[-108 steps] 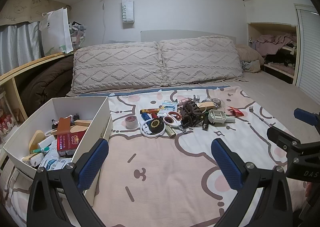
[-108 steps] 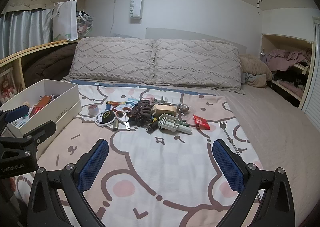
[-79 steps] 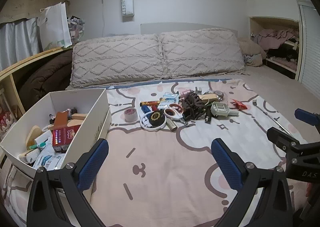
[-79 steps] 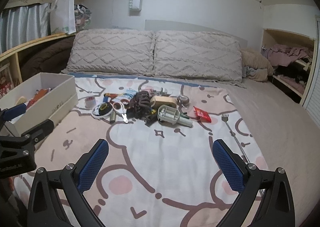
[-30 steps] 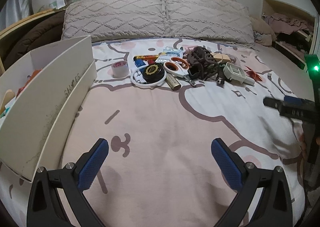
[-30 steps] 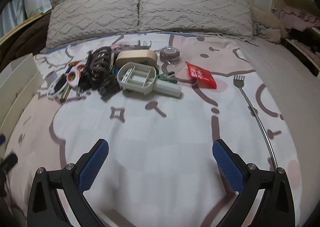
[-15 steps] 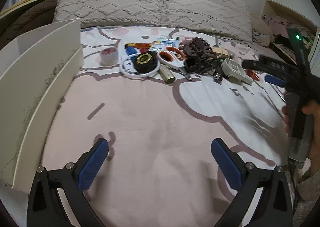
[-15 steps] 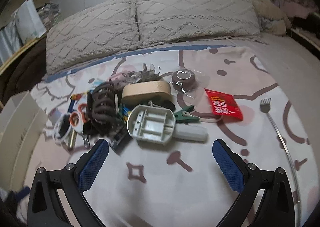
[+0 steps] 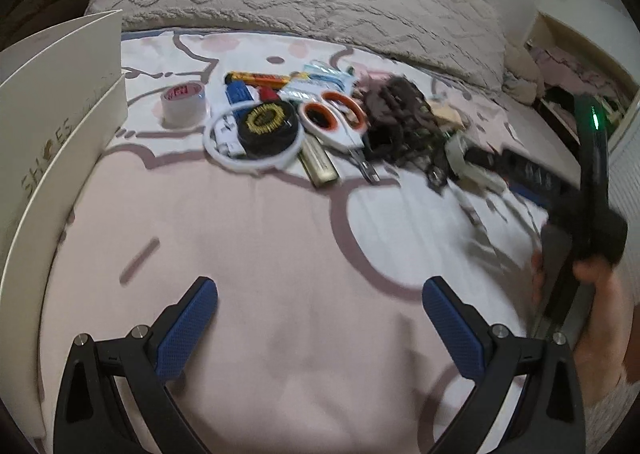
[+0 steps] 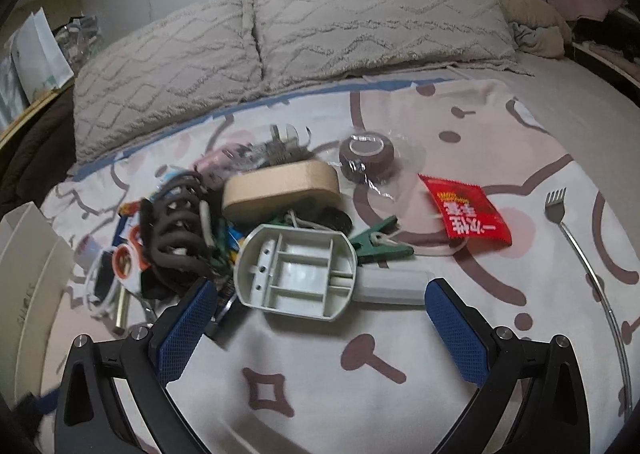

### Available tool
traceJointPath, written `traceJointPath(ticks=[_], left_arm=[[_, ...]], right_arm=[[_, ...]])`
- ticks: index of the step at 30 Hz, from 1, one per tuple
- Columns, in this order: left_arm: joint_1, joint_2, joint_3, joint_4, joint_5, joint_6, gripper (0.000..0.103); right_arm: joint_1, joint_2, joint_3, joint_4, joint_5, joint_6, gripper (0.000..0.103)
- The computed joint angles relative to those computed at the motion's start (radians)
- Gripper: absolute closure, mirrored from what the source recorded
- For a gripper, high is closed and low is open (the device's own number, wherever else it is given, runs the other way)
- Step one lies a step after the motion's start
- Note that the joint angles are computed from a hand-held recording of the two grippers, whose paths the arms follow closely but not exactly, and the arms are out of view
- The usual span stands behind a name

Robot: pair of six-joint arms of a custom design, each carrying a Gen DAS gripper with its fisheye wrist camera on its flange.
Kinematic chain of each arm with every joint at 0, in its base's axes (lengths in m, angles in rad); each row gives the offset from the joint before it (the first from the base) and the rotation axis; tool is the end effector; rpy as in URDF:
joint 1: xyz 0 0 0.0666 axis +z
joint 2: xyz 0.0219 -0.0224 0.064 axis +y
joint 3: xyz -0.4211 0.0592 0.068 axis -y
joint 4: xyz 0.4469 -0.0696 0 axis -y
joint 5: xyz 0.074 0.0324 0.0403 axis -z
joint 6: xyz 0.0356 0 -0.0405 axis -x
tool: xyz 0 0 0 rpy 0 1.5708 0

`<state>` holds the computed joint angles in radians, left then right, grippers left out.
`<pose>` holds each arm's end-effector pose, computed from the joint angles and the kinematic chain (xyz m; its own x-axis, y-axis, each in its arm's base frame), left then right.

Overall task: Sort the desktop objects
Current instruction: 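Lower the left tool over the white ring while the right tool approaches the grey plastic holder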

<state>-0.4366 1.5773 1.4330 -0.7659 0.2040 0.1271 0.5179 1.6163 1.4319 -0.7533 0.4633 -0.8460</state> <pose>0.5419 -0.2613 0.4009 -0.7766 0.2254 -0.5884 0.4318 0.8704 -0.2365 0.5387 0.2882 0.3808 -0.6240 0.4153 -0.6620 0.3831 0.9009 0.2041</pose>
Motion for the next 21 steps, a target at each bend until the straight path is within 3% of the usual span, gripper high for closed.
traceJointPath(ticks=[4,10,16,21], left_arm=[[0.013,0.038,0.051,0.016,-0.024,0.008,0.0],[0.02,0.1,0.119,0.036,-0.114,-0.053,0.0],[0.032,0.165,0.177,0.028,-0.109,-0.065,0.0],[0.036,0.218,0.235,-0.009,-0.107,-0.047,0.0]], right_arm=[[-0.013,-0.002,-0.017,0.01,-0.027,-0.021,0.0],[-0.022,-0.006,-0.042,0.044,-0.06,-0.04,0.0],[-0.009,0.028,-0.003,-0.017,-0.03,-0.021,0.0],[-0.013,0.004,-0.046,0.049,-0.041,-0.038,0.0]])
